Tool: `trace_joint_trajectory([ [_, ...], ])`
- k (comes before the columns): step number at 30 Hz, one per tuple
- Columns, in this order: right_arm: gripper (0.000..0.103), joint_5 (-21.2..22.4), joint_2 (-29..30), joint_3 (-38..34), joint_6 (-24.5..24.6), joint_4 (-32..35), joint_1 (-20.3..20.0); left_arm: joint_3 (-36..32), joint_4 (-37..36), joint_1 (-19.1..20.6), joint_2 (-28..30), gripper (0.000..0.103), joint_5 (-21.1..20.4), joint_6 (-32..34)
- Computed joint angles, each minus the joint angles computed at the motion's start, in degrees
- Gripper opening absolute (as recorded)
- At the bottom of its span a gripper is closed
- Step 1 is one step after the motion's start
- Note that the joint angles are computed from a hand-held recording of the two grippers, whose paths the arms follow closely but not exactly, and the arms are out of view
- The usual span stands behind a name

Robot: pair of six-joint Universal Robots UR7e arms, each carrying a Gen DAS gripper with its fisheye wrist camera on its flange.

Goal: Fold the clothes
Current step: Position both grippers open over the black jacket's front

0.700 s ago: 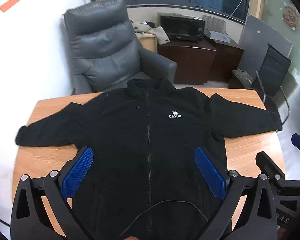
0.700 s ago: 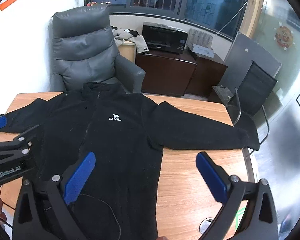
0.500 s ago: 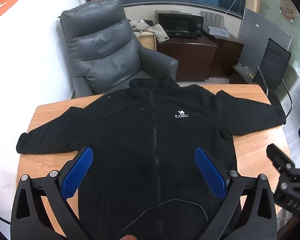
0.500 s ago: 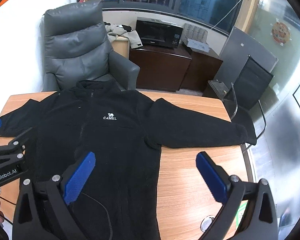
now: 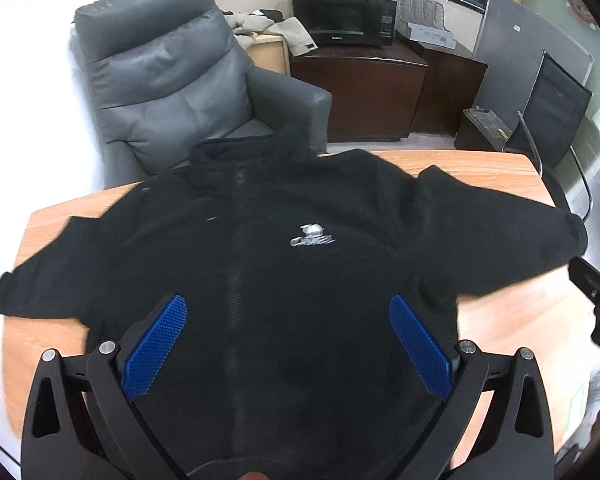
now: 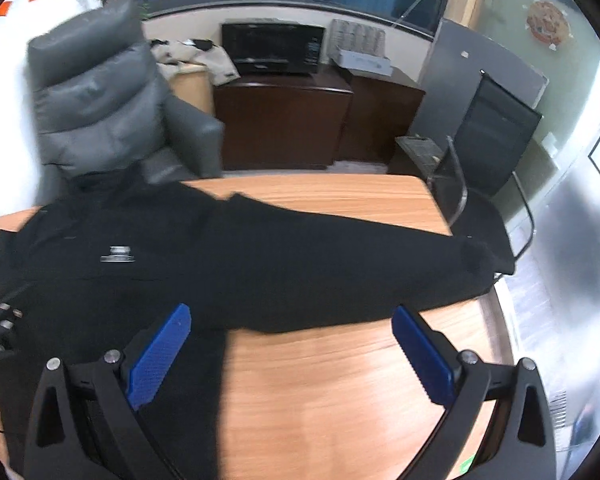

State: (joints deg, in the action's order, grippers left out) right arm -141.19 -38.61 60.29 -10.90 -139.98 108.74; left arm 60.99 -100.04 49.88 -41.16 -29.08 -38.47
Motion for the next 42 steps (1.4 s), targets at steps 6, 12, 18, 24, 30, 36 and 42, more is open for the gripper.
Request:
trace_joint_trajectory([
  [6,0.103,1.35,-0.98,-2.11,-10.17,-2.83,-4.52,-5.96,-6.56,2.36,5.98,0.103,-5.87,8.93],
  [12,0.102,6.45,-3.53,-2.27,-8.63,0.77,-1.77,-1.20,-4.84,0.31,-0.17,0.103,-3.56,2.32],
  [18,0.103,15.22,-7.89,4.08,-10.77,-7.55,2.85,9.43,12.80,-3.67,-15.89,0.103,5.55,-12.23],
  [24,0.103,11.26,-0.83,3.81,-11.77,-9.84,5.63,18.37,20.21,-0.76,-22.66,0.103,7.19,-18.78],
  [30,0.103,4.61,4.65,-4.03,-1.48,2.86,11.62,14.64,22.41,-0.97,-23.63,0.103,3.23,-18.88],
  [36,0.103,5.29,6.30,-2.17,3.18,2.14,13.28,16.13,12.38,-1.01,-24.87,0.103,3.91,-9.13],
  [42,0.103,4.23,6.23,0.16,6.27,0.70,12.67,17.77,6.21,-0.40,-25.02,0.103,4.57,-7.35],
])
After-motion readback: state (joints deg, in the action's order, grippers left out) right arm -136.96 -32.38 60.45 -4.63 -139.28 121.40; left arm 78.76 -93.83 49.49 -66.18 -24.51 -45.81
